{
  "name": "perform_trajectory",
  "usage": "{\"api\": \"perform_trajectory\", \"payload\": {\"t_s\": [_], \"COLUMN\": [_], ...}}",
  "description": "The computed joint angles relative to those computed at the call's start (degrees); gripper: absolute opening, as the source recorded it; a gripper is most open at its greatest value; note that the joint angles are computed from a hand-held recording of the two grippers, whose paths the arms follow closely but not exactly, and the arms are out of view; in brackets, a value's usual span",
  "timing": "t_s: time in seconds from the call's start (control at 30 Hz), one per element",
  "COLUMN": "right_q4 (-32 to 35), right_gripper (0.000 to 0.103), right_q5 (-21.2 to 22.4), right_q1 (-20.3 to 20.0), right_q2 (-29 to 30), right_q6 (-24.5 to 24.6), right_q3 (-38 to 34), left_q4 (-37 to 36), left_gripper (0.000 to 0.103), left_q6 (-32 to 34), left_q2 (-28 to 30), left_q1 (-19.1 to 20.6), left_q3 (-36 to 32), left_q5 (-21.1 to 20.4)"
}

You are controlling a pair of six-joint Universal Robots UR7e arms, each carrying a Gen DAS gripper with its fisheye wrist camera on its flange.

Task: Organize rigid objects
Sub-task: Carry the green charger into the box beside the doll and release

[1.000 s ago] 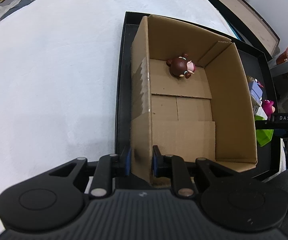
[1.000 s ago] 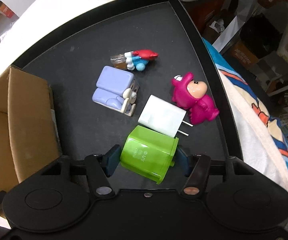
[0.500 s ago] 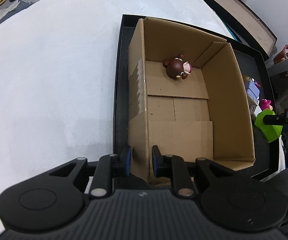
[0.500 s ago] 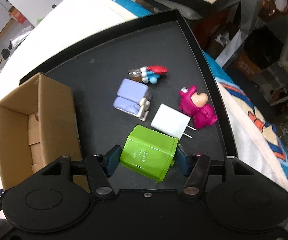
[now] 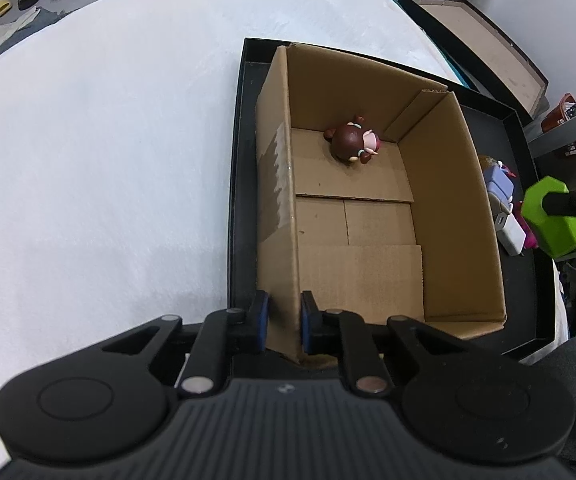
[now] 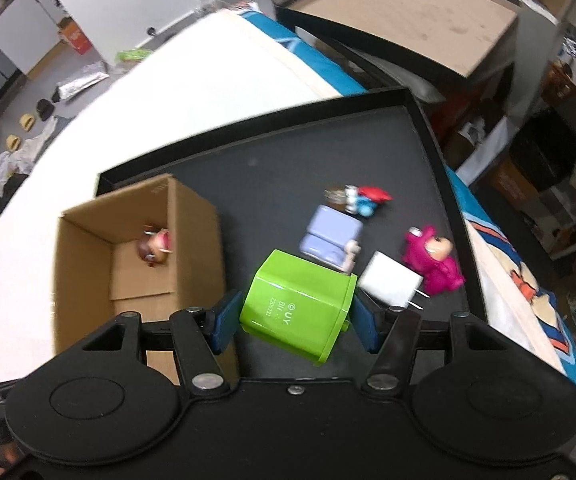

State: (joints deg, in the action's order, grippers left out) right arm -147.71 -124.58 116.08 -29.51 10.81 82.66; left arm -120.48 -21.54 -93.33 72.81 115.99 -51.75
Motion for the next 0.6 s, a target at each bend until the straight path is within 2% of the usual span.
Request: {"api": "perform_trajectory", "payload": {"t_s": [0.3, 0.6], "right_q4": [1.4, 0.32], "right_gripper": [0.058, 0.058], "right_q5": [-1.09, 0.44], "right_q1": [3.04, 4.92], "right_q2": [3.13, 5.83], "right_q6": [-2.01, -4.42], "right_q3": [-4.45, -8.28], "left_q4": [-1.39, -2.62], "left_gripper": [0.015, 0.016], "left_q6": [2.11, 3.33], "left_q2": [-0.24, -0.68], "left_q1": [0.46, 1.39], "left_q3": [0.31, 0.41], "left_q5": [-0.77, -2.42]}}
